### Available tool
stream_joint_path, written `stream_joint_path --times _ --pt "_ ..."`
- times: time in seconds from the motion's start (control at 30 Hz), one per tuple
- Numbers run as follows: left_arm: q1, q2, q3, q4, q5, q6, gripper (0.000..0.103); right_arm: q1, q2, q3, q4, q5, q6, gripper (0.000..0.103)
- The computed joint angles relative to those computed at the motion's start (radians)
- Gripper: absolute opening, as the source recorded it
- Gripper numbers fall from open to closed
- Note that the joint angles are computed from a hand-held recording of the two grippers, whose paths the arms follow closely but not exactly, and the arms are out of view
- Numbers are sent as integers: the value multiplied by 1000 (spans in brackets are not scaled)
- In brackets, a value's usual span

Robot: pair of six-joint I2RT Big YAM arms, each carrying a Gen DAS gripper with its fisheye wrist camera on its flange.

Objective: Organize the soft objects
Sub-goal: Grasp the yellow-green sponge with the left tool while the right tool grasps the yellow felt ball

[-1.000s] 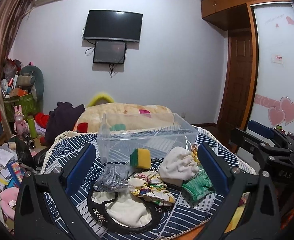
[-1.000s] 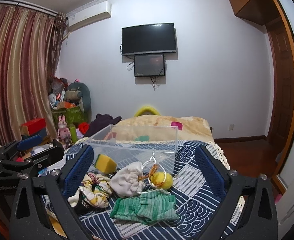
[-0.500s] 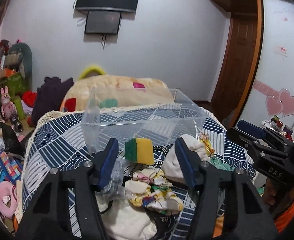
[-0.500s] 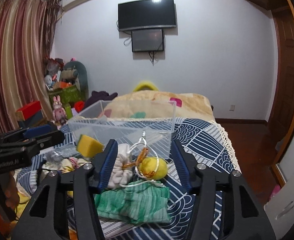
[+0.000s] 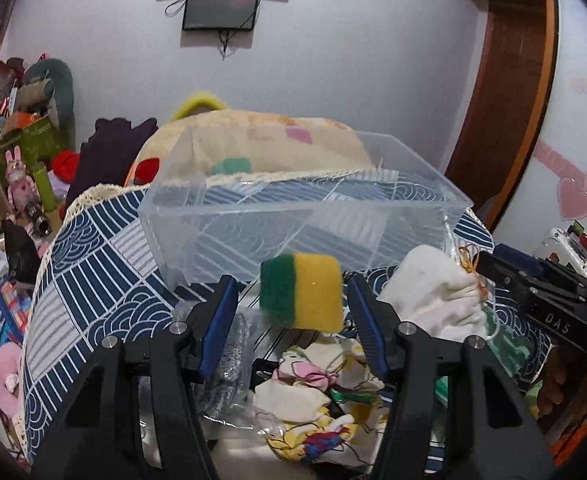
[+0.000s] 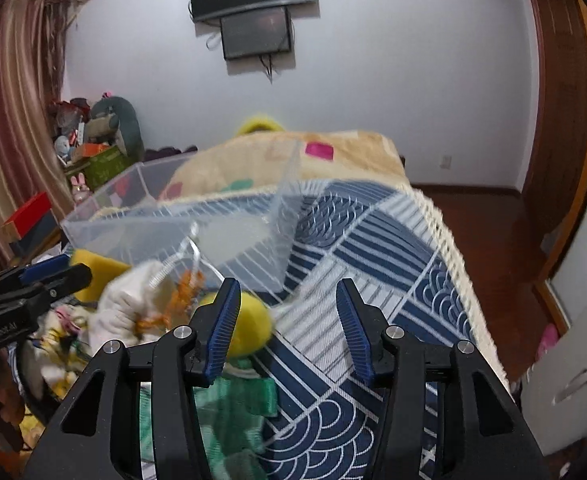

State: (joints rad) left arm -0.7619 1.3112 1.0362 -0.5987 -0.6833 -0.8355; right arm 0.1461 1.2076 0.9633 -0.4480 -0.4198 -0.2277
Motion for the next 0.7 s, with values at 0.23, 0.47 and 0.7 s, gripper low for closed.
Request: stream_joint_path --times 0.23,0.47,0.7 --pt "18 6 -12 19 44 -4 44 24 -17 -12 -15 -23 -25 47" --pt "13 9 -22 35 43 1 31 42 -5 -5 -34 -55 -46 47" --pt "-28 -26 -46 46 -8 -4 30 46 35 26 -81 -104 -55 47"
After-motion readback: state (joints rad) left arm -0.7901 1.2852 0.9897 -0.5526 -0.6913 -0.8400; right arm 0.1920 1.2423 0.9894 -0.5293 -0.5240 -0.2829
